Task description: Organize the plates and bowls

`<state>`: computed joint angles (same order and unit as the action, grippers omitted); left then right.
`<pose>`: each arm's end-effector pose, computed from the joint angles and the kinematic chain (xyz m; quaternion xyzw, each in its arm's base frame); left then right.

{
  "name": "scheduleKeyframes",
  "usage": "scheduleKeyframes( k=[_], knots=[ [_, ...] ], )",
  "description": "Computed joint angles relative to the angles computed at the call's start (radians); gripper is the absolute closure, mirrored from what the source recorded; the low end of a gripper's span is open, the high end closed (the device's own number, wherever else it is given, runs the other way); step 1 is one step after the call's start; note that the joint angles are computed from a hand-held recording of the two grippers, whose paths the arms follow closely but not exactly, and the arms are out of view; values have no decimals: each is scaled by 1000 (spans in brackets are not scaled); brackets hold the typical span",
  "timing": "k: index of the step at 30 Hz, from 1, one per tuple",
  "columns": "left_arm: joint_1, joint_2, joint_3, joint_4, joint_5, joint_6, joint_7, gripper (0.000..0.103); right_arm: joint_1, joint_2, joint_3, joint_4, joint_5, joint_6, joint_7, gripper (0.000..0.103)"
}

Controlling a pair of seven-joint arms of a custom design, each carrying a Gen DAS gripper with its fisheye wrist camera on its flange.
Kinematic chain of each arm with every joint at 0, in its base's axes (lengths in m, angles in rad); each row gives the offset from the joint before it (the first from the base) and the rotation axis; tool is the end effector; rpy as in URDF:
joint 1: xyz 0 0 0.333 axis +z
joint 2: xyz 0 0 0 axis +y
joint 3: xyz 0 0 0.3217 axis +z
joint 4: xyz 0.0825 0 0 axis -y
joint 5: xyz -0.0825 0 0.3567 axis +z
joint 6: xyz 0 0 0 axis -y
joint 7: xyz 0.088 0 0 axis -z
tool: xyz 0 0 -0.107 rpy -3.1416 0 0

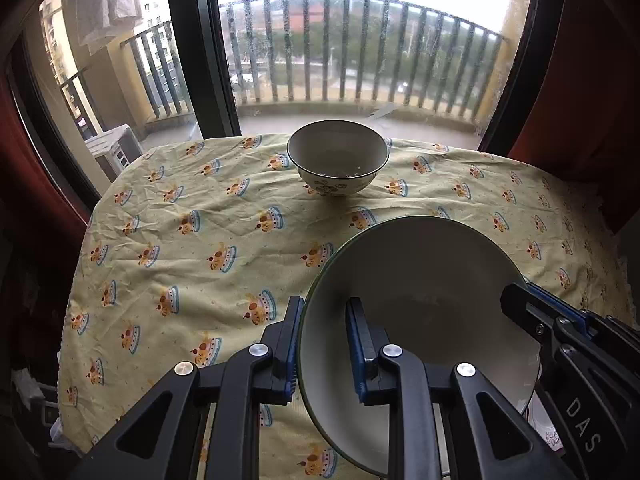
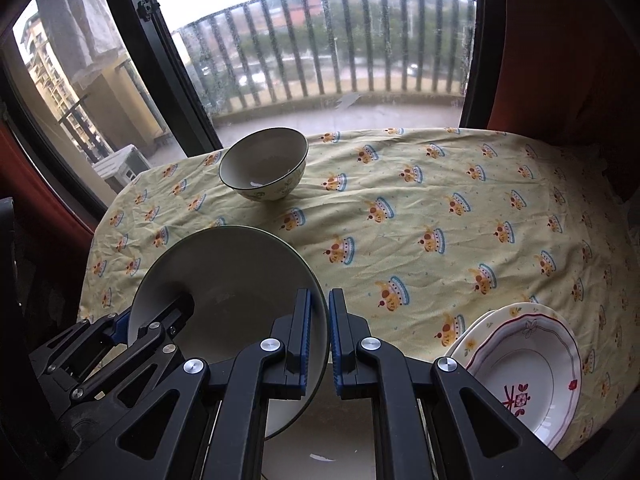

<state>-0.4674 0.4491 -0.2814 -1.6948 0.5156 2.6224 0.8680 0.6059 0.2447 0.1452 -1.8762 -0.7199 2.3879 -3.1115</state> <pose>0.5116 -0.4524 0.4172 -0.5421 0.7942 -0.2377 0.1375 0.4608 0.4137 0.4322 -0.5328 0.7957 -0.1888 0.2173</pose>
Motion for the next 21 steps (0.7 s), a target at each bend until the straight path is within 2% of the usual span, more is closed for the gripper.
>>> scheduleKeyframes(
  k=[9,21],
  knots=[
    [-31,-43,-9,-84,17,13,-93,84,-18,-104,20,-156,2,58,12,91],
    [-52,-50,-27,-138,14,-13,-147,84,-34,-146,45,-269,61,112,-3,91]
  ],
)
